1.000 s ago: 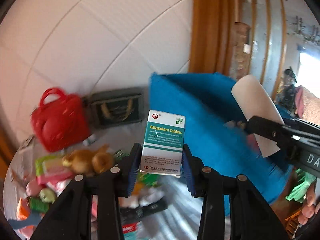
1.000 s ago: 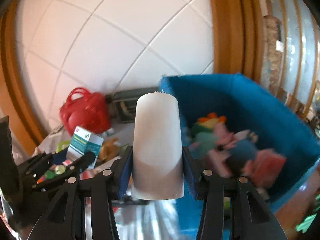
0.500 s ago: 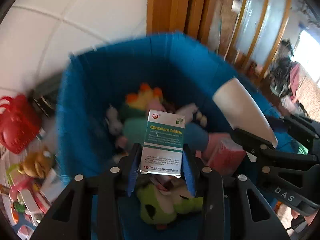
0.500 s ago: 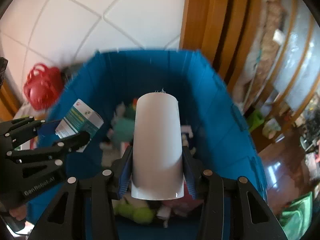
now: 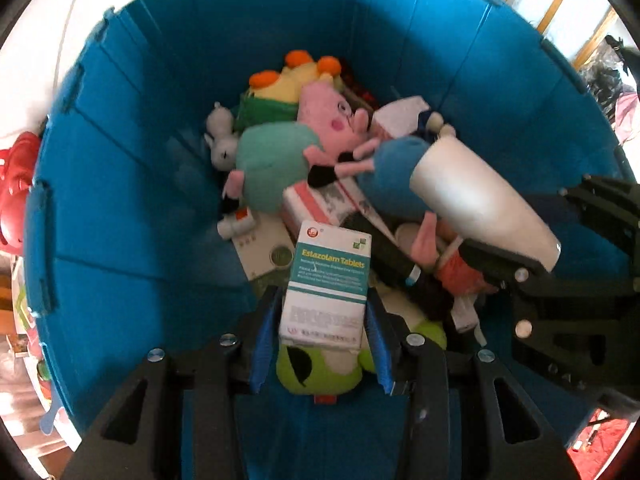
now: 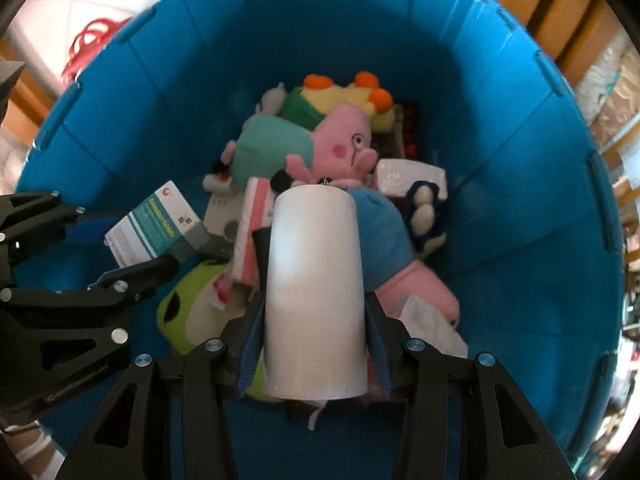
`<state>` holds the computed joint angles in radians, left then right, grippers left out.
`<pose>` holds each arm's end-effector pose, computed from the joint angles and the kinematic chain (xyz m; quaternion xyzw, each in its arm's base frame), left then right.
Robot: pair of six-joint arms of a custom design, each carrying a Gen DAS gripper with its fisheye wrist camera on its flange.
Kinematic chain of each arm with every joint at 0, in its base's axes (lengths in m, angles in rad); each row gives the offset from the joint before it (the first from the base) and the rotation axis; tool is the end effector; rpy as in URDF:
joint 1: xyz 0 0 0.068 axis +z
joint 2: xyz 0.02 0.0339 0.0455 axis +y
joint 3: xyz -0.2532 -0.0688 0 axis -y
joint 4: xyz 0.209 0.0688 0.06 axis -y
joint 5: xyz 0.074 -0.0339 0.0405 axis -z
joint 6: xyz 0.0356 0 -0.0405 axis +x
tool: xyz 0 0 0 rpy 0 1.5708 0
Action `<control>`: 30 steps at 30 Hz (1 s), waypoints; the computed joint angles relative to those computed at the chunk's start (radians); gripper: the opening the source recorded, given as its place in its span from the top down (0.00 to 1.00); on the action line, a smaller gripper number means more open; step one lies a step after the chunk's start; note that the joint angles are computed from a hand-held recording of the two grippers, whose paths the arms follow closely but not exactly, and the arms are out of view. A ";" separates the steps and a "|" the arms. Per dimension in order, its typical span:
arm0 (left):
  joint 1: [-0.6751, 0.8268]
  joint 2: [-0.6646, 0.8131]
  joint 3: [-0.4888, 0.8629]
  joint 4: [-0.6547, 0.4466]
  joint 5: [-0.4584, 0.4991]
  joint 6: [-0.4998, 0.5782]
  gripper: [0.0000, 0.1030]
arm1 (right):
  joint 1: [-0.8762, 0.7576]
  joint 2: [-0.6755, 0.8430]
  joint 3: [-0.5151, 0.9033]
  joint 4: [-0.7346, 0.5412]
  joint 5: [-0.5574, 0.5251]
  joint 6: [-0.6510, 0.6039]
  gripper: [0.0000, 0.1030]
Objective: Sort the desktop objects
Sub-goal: 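Carry both items into the blue crate and open both tools, then move both tools back over the table pile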
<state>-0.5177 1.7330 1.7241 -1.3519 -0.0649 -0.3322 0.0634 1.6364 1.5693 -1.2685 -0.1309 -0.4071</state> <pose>0.2560 -0.1431 0.3144 0.0887 0.9900 -0.0138 0.1087 0.2738 0.0220 0.3057 -0.2384 0.9619 0.0440 0.1265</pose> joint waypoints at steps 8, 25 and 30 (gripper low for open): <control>0.010 -0.016 -0.036 0.021 -0.035 0.013 0.33 | 0.004 0.003 -0.011 0.021 0.022 -0.014 0.44; -0.080 -0.483 -0.234 0.113 -0.242 -0.052 0.30 | -0.067 -0.282 -0.048 -0.062 -0.085 -0.076 0.00; -0.084 -0.723 -0.360 0.119 -0.366 -0.125 0.20 | 0.012 -0.424 -0.110 -0.011 -0.150 -0.011 0.00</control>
<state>-0.6014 1.0103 1.3643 -1.2330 -0.4306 -0.4575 0.0751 1.2128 1.4595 -1.2791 -0.2806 -0.4185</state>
